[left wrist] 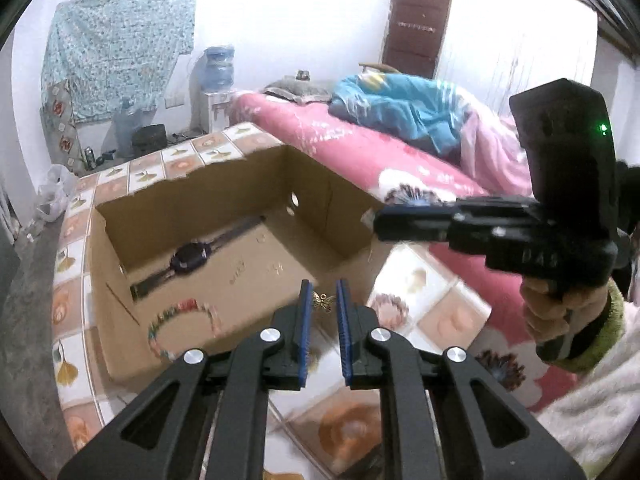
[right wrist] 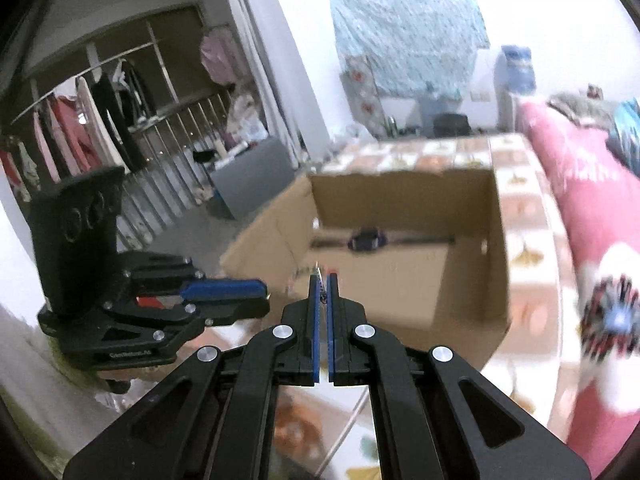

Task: Organize jewelry
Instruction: 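Carry the earring into the box and open the right tool, then withdraw both tools from the box back toward the table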

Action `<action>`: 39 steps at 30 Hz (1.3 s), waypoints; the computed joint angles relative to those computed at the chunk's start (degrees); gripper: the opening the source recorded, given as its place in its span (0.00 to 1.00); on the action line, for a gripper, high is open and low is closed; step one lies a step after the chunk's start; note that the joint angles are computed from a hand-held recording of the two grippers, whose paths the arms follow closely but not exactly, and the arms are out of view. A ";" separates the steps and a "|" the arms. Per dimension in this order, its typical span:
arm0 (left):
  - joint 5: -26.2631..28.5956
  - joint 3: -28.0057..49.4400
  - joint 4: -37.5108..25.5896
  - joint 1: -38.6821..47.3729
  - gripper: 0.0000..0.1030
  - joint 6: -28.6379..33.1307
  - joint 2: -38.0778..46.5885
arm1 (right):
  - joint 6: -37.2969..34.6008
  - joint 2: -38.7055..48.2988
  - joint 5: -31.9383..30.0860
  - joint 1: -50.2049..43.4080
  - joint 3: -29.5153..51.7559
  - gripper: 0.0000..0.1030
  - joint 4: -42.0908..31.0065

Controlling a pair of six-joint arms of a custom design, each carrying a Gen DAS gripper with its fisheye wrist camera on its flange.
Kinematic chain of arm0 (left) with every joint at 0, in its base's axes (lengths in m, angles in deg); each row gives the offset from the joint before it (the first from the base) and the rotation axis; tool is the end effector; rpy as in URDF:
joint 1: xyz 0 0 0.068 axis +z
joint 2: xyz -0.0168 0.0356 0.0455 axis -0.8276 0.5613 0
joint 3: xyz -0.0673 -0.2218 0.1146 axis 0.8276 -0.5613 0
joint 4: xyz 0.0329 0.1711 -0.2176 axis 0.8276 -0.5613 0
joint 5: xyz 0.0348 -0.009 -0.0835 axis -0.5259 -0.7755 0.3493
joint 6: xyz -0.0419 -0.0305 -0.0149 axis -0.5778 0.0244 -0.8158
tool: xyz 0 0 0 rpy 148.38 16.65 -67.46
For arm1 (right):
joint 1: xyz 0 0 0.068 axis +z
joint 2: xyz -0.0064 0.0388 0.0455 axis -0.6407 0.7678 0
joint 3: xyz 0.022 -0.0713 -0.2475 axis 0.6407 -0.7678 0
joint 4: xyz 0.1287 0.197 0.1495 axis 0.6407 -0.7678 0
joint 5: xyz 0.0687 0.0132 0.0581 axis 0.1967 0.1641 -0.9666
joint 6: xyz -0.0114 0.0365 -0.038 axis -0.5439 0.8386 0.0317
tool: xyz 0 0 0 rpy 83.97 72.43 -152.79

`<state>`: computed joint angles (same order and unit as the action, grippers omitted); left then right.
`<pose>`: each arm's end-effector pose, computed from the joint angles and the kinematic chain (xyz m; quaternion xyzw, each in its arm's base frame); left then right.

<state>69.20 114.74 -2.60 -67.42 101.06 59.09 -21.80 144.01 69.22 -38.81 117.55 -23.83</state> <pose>0.3181 -0.0883 0.2862 0.4389 0.7945 -0.2680 0.3229 0.2542 0.0130 0.3012 0.0178 0.8840 0.1506 0.4422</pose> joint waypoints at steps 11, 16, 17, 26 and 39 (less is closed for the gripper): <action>-8.05 22.45 -6.61 -6.54 0.11 -5.17 23.68 | -5.95 29.03 -8.76 -8.37 24.30 0.01 -8.40; -9.89 30.38 -11.55 -7.51 0.11 -6.02 31.59 | -7.91 38.05 -5.87 -8.28 31.50 0.01 -12.28; -10.41 31.24 -12.21 -7.72 0.11 -6.05 32.34 | -8.37 39.16 -5.19 -8.37 32.43 0.02 -12.88; -11.42 35.99 -15.31 -8.08 0.23 -6.97 35.71 | -9.49 40.11 -2.08 -9.63 34.60 0.07 -14.36; -6.63 28.14 -11.63 -4.31 0.40 -7.68 26.06 | -7.84 30.18 -2.54 -11.95 28.51 0.23 -13.14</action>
